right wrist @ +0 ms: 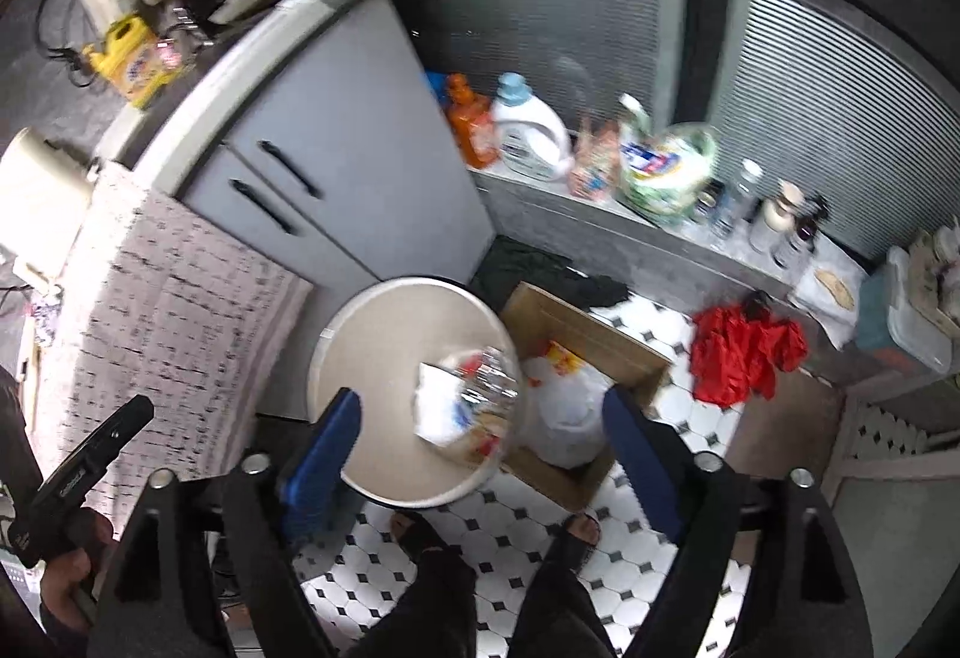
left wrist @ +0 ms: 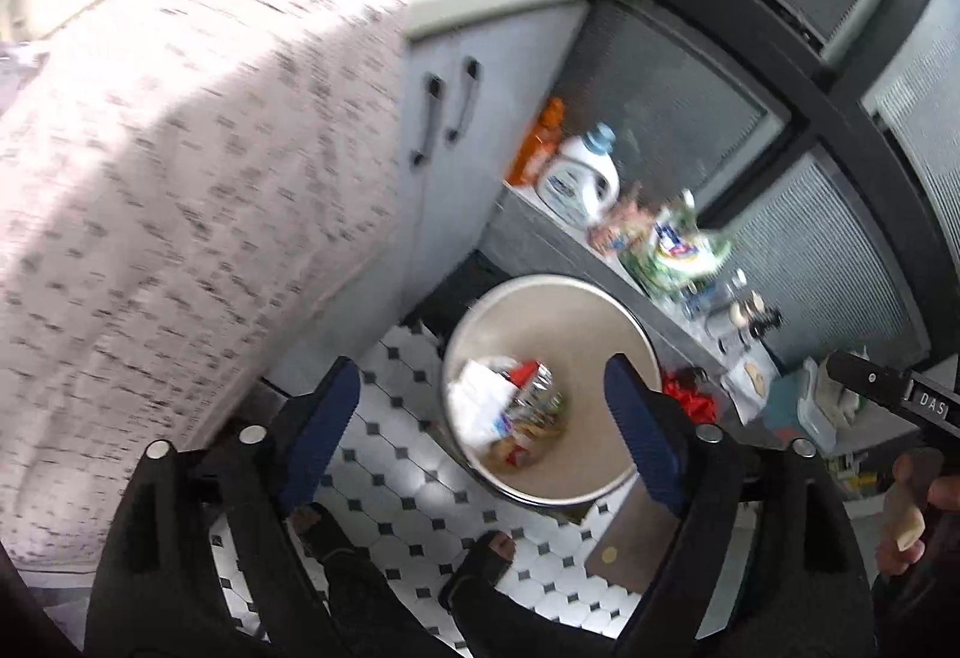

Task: Collect trash
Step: 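Move both tools back over the counter toward the foil ball and wrapper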

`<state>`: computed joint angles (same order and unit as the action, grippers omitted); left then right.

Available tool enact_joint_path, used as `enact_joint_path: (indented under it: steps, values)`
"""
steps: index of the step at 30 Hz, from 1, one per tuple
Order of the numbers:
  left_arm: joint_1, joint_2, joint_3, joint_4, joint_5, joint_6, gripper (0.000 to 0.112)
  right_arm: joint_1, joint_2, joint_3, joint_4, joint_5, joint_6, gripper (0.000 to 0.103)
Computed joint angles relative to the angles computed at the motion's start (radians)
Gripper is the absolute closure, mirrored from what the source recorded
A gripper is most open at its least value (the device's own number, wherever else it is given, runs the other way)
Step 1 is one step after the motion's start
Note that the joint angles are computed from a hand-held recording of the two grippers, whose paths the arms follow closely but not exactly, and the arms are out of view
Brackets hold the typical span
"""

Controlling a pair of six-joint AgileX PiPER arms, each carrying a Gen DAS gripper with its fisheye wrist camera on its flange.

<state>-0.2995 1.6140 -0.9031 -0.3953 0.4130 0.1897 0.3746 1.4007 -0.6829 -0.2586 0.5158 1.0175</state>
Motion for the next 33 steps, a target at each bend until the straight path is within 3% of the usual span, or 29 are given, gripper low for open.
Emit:
enact_joint_path:
  steps: [6, 11, 24, 33]
  values:
    - [0.185, -0.098, -0.023, 0.002, 0.067, 0.062, 0.021, 0.124, 0.112, -0.206, -0.067, 0.039, 0.081, 0.008]
    - [0.362, -0.124, -0.084, -0.064, 0.126, 0.191, 0.020, 0.198, 0.223, -0.396, -0.087, 0.091, 0.107, 0.008]
    - [0.748, 0.002, -0.300, -0.302, 0.234, 0.506, 0.020, 0.324, 0.573, -1.017, -0.073, 0.329, 0.034, 0.008]
    - [0.888, 0.197, -0.538, -0.351, 0.334, 0.568, 0.056, 0.382, 0.847, -1.522, -0.074, 0.558, -0.024, 0.008]
